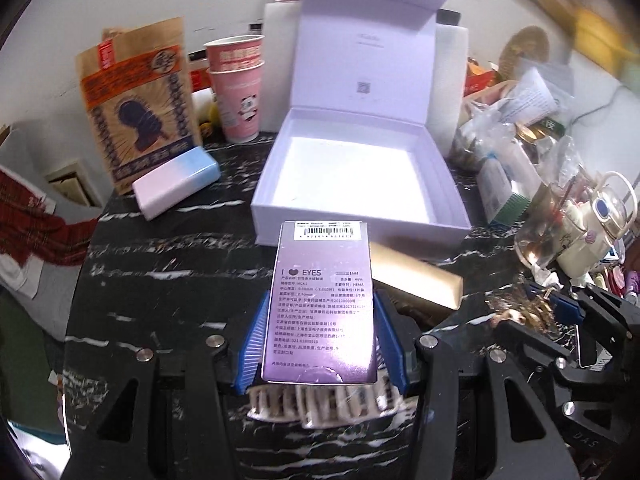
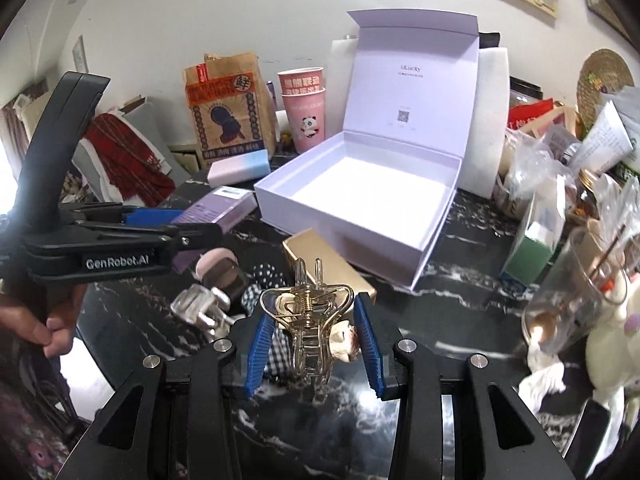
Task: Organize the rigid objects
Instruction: 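Carry the purple box and gold clip with both tools toward the open white box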
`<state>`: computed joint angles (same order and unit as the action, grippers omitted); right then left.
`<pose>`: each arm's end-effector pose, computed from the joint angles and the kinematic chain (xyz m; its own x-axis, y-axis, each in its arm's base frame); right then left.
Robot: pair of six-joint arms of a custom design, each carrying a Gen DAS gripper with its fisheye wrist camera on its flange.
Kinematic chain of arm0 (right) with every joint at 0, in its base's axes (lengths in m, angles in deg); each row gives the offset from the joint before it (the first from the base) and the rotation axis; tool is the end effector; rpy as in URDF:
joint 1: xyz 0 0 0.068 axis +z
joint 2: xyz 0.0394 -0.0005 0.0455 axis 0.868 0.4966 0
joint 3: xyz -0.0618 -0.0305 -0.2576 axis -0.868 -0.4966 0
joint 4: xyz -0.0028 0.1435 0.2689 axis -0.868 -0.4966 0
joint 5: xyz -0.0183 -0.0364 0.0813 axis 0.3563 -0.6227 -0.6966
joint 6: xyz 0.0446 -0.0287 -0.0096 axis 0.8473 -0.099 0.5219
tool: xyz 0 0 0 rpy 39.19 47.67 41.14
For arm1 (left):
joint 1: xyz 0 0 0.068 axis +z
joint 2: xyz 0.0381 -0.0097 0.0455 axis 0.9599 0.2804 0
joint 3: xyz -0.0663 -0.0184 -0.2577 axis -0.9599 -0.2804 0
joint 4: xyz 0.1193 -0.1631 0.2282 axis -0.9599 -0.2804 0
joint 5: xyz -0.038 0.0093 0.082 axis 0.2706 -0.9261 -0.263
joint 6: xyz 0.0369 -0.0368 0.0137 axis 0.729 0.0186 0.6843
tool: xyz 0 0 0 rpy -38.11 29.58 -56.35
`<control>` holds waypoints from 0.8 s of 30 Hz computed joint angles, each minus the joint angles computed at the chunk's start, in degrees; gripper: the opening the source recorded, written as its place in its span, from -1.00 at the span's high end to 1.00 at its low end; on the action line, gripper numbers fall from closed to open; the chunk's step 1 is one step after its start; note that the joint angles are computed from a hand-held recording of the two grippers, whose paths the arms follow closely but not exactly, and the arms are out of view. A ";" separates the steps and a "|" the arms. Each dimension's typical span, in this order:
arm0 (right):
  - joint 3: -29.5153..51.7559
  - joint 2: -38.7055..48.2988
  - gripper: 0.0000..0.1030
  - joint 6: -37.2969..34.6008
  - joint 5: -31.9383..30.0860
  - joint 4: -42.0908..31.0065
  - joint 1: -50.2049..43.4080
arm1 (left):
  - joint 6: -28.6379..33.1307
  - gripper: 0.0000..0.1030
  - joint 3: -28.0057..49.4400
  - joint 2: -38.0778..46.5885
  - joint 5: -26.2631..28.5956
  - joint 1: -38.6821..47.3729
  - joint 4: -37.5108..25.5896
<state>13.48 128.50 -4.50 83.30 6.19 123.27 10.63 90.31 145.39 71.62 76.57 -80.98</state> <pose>0.0947 0.1358 0.1873 -0.6781 0.1408 -0.7214 0.0823 0.9899 0.1158 0.2216 -0.0050 0.2082 -0.6510 0.4425 -0.6168 0.6110 0.7876 -0.0799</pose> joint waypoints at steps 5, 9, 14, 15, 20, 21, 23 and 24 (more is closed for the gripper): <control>-1.51 -3.92 0.23 -7.95 -4.29 3.90 -6.88 | -2.32 0.02 1.44 1.51 -0.63 -4.60 1.43; -1.50 -4.94 0.23 -14.07 -6.68 6.14 -12.04 | -3.64 0.02 2.96 3.26 -1.24 -7.60 2.87; -0.75 -5.81 0.23 -21.77 -9.22 8.26 -18.51 | -5.39 0.02 5.10 5.23 -1.57 -10.77 4.66; -0.55 -5.74 0.23 -22.87 -9.45 8.47 -19.46 | -5.63 0.02 5.50 5.56 -1.88 -11.47 5.12; 0.44 -6.61 0.23 -29.51 -12.29 10.29 -26.05 | -6.77 0.02 7.75 7.13 -2.01 -13.85 6.76; 0.69 -6.67 0.23 -30.51 -12.78 10.51 -27.08 | -6.97 0.02 8.32 7.51 -1.91 -14.31 7.01; 1.34 -6.72 0.23 -33.26 -14.18 11.33 -29.62 | -7.29 0.02 9.48 8.37 -1.61 -15.12 7.28; 1.67 -6.75 0.23 -34.46 -14.85 11.61 -30.74 | -7.31 0.02 10.37 9.06 -1.34 -15.60 7.22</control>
<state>15.14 121.75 -38.96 68.45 17.80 92.52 3.31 100.68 154.45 70.28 60.96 -73.75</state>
